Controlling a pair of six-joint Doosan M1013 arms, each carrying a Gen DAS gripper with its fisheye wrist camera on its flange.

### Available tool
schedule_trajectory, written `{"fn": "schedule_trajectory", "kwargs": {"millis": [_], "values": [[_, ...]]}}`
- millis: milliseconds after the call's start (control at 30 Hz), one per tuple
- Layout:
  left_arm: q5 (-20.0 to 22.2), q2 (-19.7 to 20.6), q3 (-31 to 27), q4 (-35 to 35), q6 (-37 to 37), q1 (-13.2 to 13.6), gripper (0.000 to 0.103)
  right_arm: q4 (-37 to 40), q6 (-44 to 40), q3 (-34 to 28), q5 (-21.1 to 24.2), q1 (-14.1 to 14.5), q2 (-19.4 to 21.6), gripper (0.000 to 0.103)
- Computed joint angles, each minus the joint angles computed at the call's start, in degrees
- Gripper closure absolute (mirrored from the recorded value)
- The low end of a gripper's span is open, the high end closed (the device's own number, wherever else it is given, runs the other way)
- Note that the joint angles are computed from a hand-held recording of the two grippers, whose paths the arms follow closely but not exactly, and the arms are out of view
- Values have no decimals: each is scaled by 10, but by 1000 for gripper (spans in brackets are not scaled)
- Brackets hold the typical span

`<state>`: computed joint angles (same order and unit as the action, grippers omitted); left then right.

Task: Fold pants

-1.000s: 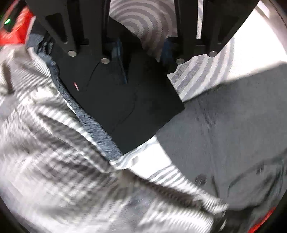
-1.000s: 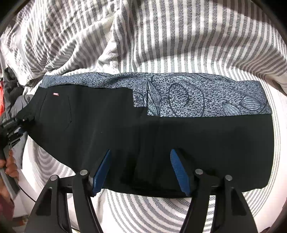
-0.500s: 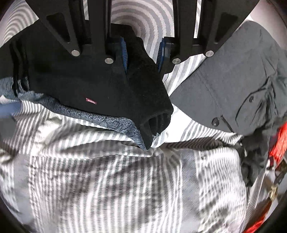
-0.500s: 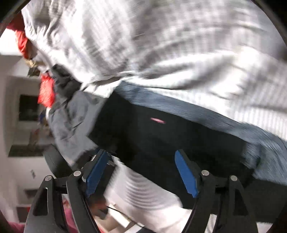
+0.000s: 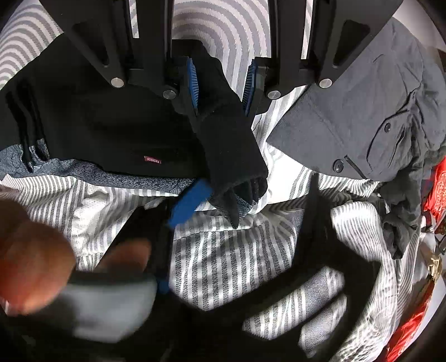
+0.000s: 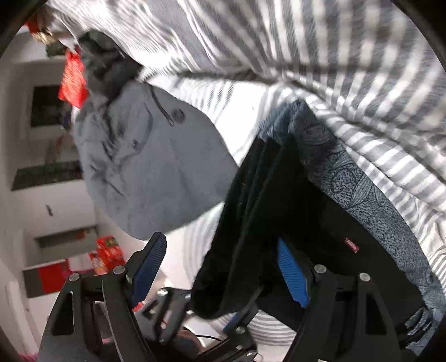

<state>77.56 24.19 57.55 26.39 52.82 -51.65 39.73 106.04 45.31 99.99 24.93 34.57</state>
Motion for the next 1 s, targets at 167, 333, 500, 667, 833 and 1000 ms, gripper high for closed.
{"fn": "schedule_trajectory", "kwargs": {"millis": [167,333,500,667,833,1000], "values": [[4,1,-6,-8,9,-2,74,2,0,39,-10,-11,-18,83],[-1,9,-32,6,44,-17,74,27,-28,105,-70,-37,-69,86],[1,24,-77,22,77,-36,74,83,-50,187,-146,-75,-133,86],[7,51,-146,27,124,-62,74,124,-72,257,-193,-119,-197,86],[26,90,-232,13,170,-86,74,168,-89,330,-223,-177,-265,85],[76,161,-369,-20,237,-113,74,186,-102,397,-244,-231,-328,84]]}}
